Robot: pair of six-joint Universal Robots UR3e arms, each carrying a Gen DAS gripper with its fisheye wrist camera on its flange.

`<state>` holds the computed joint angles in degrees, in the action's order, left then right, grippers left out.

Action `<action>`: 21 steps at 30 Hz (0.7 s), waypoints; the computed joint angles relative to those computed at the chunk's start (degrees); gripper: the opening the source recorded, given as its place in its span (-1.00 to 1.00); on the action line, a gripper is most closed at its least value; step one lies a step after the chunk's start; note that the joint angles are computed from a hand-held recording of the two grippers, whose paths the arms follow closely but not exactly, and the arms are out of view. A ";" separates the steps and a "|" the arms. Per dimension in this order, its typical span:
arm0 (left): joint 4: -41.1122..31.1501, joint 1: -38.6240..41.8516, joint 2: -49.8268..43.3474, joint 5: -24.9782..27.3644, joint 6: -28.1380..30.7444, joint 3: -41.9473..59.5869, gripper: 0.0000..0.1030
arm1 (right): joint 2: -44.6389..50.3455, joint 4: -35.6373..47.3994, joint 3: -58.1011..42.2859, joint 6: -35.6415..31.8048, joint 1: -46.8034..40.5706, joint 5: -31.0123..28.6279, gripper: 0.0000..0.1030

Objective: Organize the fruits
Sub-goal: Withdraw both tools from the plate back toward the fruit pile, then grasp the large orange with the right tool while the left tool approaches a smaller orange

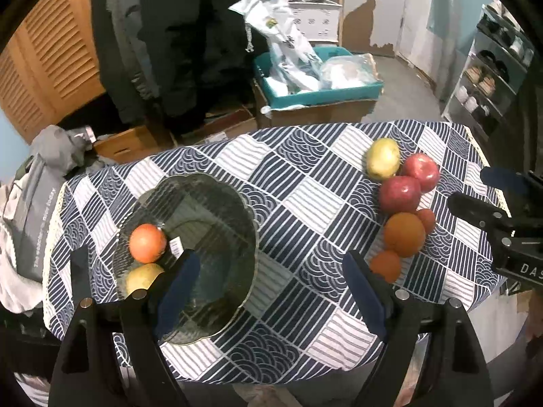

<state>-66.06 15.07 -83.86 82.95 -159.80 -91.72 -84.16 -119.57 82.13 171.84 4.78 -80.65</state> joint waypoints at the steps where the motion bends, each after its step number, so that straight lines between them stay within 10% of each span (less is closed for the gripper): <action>1: 0.14 -0.58 -0.46 0.33 -0.26 0.22 0.69 | -0.15 -0.13 0.67 -0.22 -0.68 0.33 0.50; 21: 7.88 -7.26 -10.44 5.68 -2.44 -3.07 0.69 | 9.19 -3.40 6.60 -3.15 -2.37 0.81 0.50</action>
